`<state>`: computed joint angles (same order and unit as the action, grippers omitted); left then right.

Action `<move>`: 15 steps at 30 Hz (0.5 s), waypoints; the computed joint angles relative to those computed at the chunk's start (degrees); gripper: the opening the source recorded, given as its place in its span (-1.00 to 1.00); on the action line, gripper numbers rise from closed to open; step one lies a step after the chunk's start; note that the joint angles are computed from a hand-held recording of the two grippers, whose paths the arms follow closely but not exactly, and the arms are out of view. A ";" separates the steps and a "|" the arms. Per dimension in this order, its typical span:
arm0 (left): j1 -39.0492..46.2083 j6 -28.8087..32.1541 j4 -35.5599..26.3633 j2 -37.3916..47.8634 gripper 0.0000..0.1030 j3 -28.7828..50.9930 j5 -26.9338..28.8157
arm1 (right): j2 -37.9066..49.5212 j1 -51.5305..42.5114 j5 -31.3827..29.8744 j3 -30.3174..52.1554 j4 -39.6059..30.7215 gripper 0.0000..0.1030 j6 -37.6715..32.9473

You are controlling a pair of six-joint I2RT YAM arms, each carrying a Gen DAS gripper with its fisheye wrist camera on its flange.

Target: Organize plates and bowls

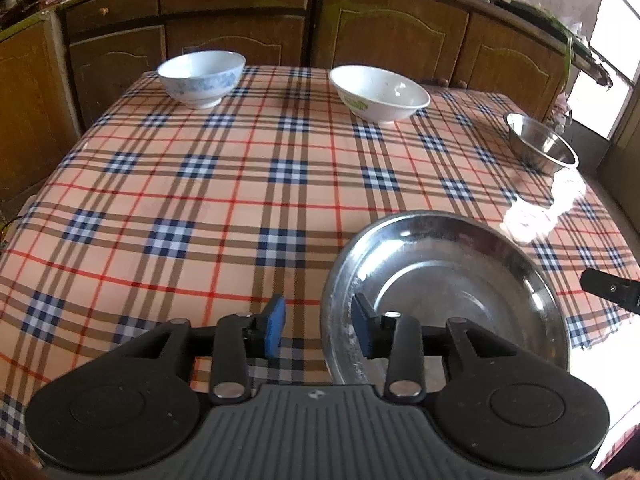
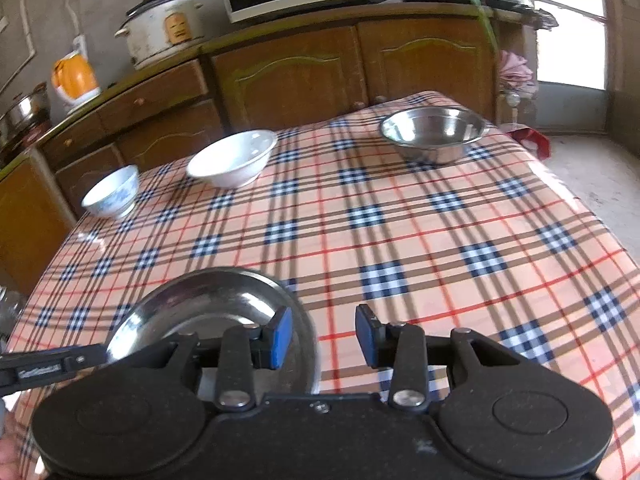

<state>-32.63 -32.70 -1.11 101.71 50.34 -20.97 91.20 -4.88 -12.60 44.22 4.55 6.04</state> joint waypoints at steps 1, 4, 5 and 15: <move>-0.01 -0.09 0.00 -0.26 -0.23 -0.17 -0.10 | 0.27 -0.22 0.67 0.14 0.03 -0.14 0.31; -0.06 -0.22 -0.05 -0.72 -0.22 -0.46 -0.15 | 1.21 -0.86 2.19 0.48 -0.21 -0.14 1.48; -0.04 -0.16 -0.03 -0.81 -0.22 -0.54 -0.14 | 1.63 -1.17 1.89 0.61 -0.19 -0.14 1.70; -0.22 -0.29 -0.22 -1.27 -0.20 -0.93 -0.24 | 3.96 0.74 1.94 1.12 -1.34 -0.10 -0.49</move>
